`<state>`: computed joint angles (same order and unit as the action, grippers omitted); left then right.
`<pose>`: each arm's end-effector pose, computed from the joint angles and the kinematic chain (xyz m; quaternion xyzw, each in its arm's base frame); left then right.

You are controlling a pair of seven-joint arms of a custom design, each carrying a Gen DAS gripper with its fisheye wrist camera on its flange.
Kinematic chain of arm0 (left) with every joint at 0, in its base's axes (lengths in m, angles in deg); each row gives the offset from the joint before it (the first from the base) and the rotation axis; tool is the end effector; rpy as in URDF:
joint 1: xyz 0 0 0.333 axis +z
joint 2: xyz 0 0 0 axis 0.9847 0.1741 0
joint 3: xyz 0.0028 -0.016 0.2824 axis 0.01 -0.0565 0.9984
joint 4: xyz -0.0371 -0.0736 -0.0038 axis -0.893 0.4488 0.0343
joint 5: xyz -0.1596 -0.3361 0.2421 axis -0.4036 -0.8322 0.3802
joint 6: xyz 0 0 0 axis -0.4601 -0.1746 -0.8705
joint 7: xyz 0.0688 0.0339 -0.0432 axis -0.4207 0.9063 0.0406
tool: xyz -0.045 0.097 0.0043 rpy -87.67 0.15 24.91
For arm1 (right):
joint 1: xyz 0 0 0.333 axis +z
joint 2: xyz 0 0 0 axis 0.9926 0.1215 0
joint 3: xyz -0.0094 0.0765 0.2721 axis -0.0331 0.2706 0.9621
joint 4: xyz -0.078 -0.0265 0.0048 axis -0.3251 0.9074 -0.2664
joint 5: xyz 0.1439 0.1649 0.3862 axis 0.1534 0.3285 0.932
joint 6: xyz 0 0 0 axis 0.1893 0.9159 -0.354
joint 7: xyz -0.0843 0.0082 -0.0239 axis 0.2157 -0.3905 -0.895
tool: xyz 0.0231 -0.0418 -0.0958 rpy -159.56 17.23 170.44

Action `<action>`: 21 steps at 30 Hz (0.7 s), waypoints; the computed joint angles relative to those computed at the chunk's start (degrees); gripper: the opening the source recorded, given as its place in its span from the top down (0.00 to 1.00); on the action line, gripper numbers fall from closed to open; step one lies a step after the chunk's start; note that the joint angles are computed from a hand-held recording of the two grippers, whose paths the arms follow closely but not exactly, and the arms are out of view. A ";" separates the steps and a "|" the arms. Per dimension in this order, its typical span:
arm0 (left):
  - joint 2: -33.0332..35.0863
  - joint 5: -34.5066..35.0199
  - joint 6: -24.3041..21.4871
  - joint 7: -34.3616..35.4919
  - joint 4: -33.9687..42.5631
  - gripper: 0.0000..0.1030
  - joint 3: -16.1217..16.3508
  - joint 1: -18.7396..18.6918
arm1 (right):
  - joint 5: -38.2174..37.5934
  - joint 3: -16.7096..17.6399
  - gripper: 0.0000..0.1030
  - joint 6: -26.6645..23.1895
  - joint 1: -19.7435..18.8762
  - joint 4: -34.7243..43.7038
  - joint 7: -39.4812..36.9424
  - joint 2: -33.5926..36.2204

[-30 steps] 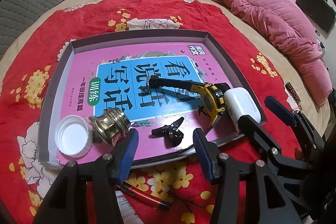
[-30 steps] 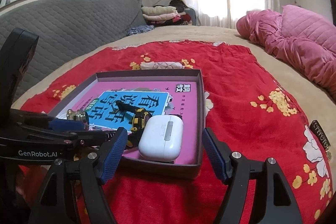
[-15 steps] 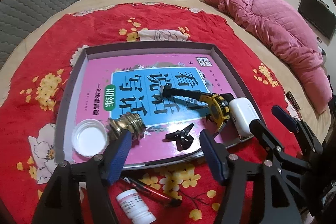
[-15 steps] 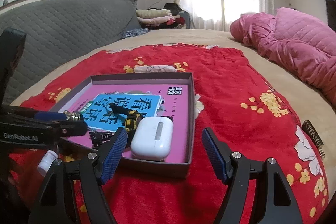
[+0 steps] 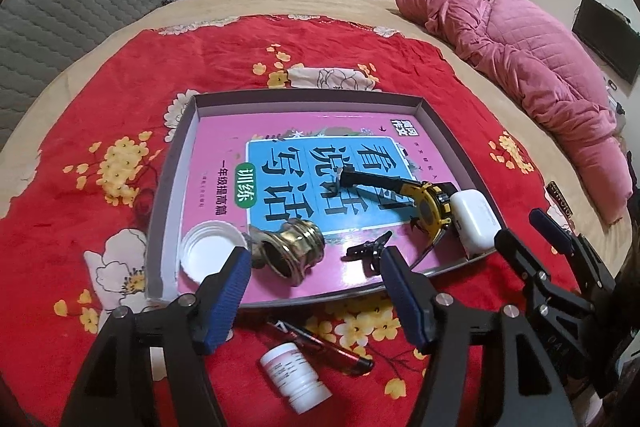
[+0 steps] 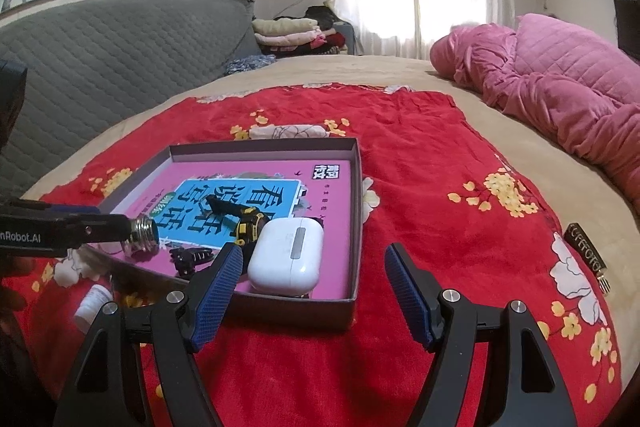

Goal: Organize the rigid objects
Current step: 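Lift both open grippers out of the box and back from it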

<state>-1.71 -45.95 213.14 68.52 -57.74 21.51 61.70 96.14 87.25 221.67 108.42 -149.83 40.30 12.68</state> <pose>0.5129 -0.3611 0.3922 -0.6458 0.6956 -0.2742 0.1544 0.4857 0.2062 0.3523 -0.6635 0.5864 -0.2751 0.3745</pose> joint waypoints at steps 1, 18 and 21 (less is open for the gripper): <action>-0.43 -0.30 0.23 0.34 -0.43 0.35 0.03 0.07 | 0.70 0.07 0.27 0.02 0.03 -0.09 -0.06 -0.34; -7.15 -2.90 3.45 0.36 -7.02 0.35 0.80 0.66 | 11.13 1.24 0.27 5.62 2.96 0.57 -8.70 -2.80; -8.42 -4.57 3.97 1.50 -8.41 0.35 0.97 0.16 | 10.72 1.49 0.27 7.00 3.75 0.39 -8.82 -3.36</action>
<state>-10.13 -50.52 217.12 70.02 -66.16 22.49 61.85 106.86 88.74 228.68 112.17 -149.43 31.48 9.32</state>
